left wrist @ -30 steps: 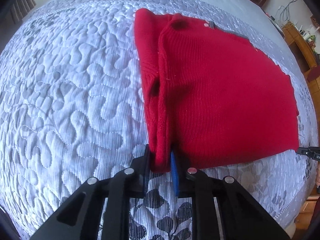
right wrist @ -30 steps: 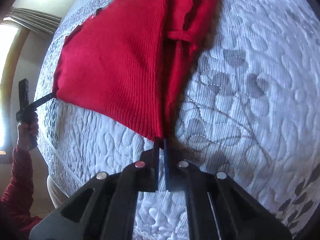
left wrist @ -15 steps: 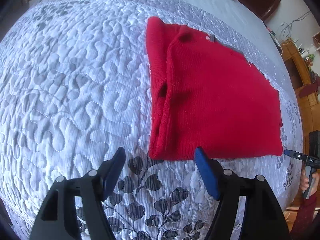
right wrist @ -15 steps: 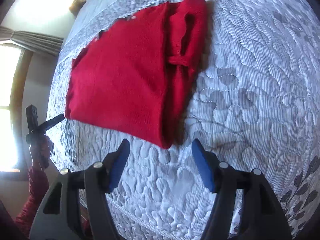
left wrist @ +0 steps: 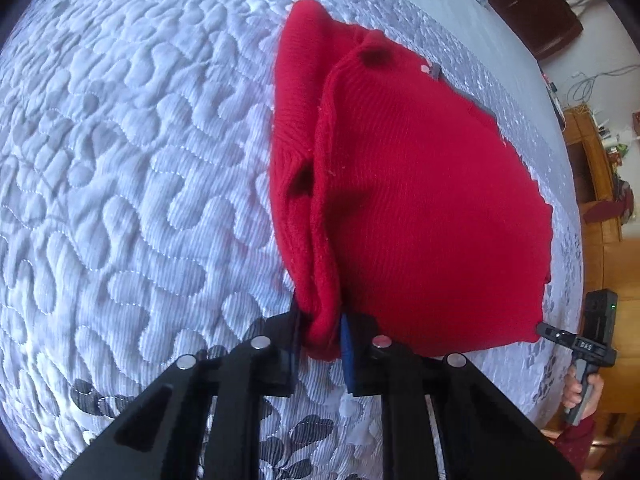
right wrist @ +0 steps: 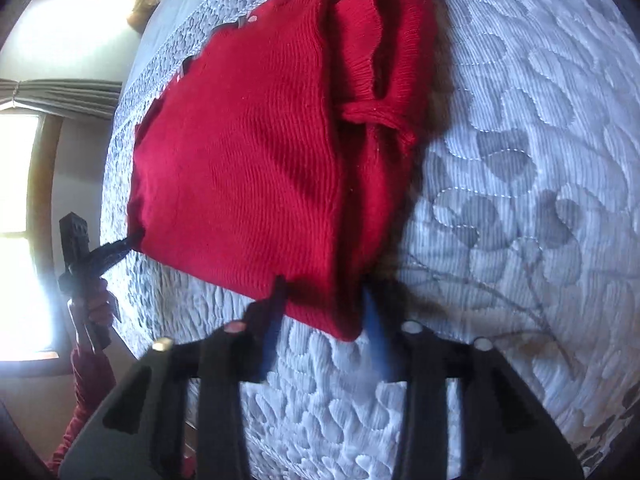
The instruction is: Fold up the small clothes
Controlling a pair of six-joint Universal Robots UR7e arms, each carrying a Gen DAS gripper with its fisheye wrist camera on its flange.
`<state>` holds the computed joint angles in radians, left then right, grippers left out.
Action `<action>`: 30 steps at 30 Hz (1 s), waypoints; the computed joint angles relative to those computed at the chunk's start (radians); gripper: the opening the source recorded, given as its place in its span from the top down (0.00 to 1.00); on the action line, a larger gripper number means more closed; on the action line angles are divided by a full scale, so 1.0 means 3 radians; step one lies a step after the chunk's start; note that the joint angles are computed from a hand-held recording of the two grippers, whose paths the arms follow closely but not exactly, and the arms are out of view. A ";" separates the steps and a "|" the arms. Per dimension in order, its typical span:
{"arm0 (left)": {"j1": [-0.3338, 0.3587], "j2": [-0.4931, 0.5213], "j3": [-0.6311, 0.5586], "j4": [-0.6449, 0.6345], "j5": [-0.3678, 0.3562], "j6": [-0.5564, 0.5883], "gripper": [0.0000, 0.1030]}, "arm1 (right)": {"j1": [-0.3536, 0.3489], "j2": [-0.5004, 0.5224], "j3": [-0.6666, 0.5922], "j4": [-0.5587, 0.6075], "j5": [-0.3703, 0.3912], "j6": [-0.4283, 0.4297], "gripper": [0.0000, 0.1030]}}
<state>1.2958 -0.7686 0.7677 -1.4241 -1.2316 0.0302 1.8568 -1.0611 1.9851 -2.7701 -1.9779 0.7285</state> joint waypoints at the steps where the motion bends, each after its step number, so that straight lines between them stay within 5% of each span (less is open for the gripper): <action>1: 0.0004 0.0000 -0.0008 0.0006 -0.0008 -0.0007 0.86 | -0.0020 0.0004 0.0015 -0.0065 0.0048 0.0020 0.89; 5: 0.0012 -0.0040 -0.0059 0.0035 -0.0070 0.0025 0.88 | 0.0033 -0.0041 0.0035 -0.0153 0.0039 -0.0049 0.93; 11: -0.0007 -0.0107 0.0185 -0.0121 0.0316 0.0247 0.88 | 0.0056 -0.0086 0.0013 0.0301 -0.0216 0.0063 0.94; 17: -0.0106 -0.0239 0.0495 -0.0344 0.0572 0.0414 0.87 | 0.0044 -0.0050 0.0046 0.0176 -0.0234 0.0064 0.94; 30: -0.0370 -0.0448 0.0774 -0.0868 0.0590 0.0574 0.84 | 0.0055 -0.0023 0.0039 0.0111 -0.0207 0.0116 0.93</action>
